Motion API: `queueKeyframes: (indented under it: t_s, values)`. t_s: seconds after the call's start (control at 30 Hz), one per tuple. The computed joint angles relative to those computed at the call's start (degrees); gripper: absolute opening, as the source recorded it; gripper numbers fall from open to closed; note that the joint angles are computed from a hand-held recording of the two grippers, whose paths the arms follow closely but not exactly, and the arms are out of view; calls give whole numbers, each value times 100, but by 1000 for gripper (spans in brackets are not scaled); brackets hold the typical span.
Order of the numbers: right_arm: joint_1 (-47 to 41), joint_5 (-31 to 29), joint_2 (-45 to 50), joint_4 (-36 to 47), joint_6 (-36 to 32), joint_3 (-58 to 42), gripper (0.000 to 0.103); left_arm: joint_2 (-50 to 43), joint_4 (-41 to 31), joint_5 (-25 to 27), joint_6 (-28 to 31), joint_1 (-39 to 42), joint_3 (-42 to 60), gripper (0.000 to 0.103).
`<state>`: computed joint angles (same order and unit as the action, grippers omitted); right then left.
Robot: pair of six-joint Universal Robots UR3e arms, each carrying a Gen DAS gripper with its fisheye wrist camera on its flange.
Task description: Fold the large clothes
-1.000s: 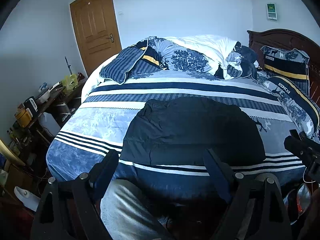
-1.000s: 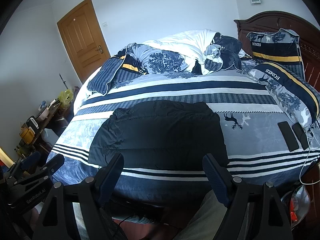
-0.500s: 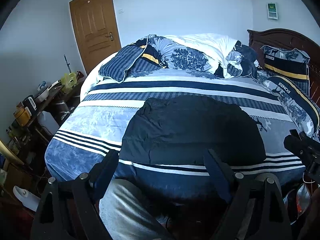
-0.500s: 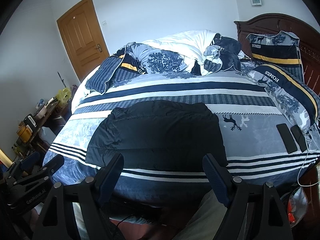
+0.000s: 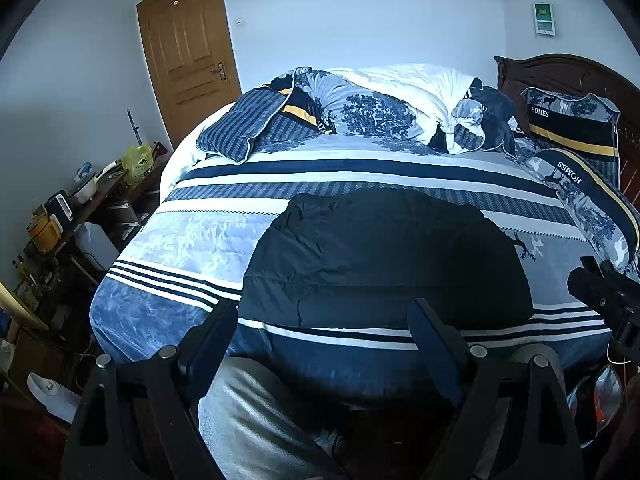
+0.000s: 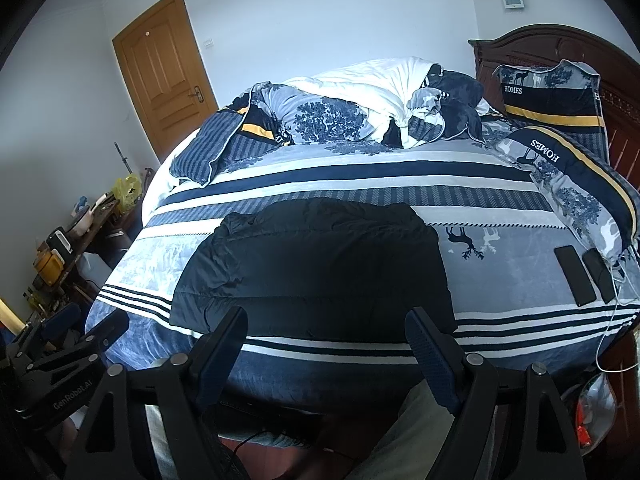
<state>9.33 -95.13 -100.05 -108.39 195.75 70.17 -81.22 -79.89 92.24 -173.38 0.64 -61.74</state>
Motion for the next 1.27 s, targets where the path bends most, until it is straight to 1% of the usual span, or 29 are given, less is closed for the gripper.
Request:
queueKeyframes:
  t_s: [0.5, 0.8, 0.9, 1.0, 1.1, 1.17, 1.2, 1.23, 1.27]
  values:
    - [27, -16, 39, -39, -1, 5, 84, -4, 56, 50, 4, -31, -46, 87]
    - [47, -96, 193, -51, -56, -219, 84, -90, 59, -115, 27, 126, 60, 87]
    - [-44, 0, 190, -80, -91, -185, 84, -177, 109, 51, 6, 24, 33, 87]
    - [-147, 153, 238, -119, -139, -102, 84, -263, 143, 112, -21, -14, -4, 87]
    - [-252, 301, 362, -180, -250, -72, 84, -469, 360, 265, -29, -122, -65, 87]
    - [-308, 352, 459, -267, -322, -41, 84, -469, 907, 311, 75, -160, -439, 87]
    - [-371, 427, 550, -355, -373, 0, 84, -489, 1198, 270, 88, -127, -626, 87]
    - [-473, 572, 604, -432, -439, 65, 84, -567, 1310, 151, 121, -59, -683, 87]
    - [-663, 871, 651, -467, -535, 154, 84, -752, 1204, -131, 203, 110, -564, 87]
